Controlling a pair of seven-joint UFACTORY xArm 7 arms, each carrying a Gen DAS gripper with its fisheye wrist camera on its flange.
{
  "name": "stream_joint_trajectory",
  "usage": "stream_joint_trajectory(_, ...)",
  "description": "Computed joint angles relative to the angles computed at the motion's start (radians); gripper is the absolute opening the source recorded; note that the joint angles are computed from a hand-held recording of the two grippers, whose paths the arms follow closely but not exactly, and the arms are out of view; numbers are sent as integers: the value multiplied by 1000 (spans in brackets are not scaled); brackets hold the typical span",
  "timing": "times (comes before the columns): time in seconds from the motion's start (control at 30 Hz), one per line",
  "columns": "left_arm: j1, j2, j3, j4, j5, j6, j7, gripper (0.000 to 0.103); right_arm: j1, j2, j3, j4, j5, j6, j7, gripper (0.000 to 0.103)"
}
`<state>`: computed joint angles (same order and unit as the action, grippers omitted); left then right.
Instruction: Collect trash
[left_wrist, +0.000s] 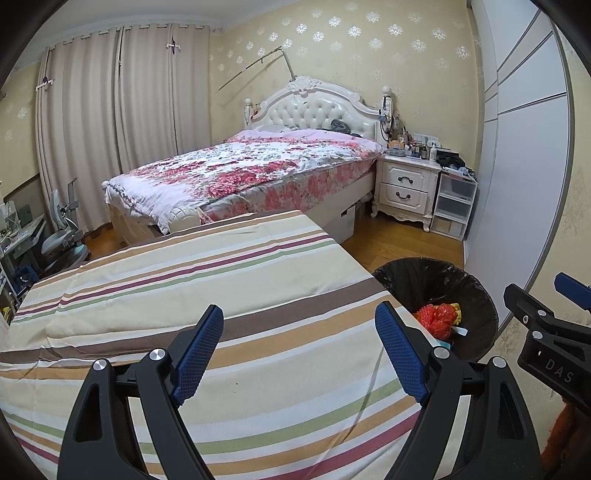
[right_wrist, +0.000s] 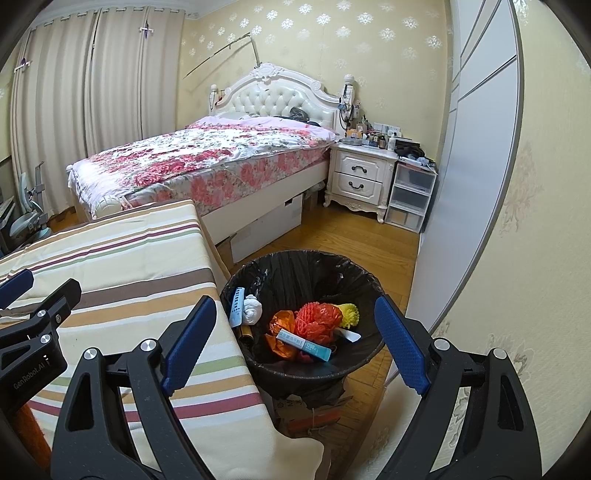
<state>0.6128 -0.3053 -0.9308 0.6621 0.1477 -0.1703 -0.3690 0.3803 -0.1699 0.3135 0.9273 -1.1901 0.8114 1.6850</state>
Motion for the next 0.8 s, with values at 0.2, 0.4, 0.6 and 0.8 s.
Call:
stream_joint_trajectory(0.2,-9,-22,2,-13,-17,-8,-19,84,1,1,-1,1,1,0,-1,86)
stream_joint_trajectory(0.4,-56,15,54,-7,-26,-13,-6,85,2,1,0,0,1,0,0,86)
stream_joint_trajectory(0.6,-59,13,52,-4,-47,0,-2,86,3,5,0,-1,0,-2,3,86)
stream_joint_trajectory(0.8,-59,34,77,19,2,53,-35,86,14,23,1,6,-4,-9,2,86)
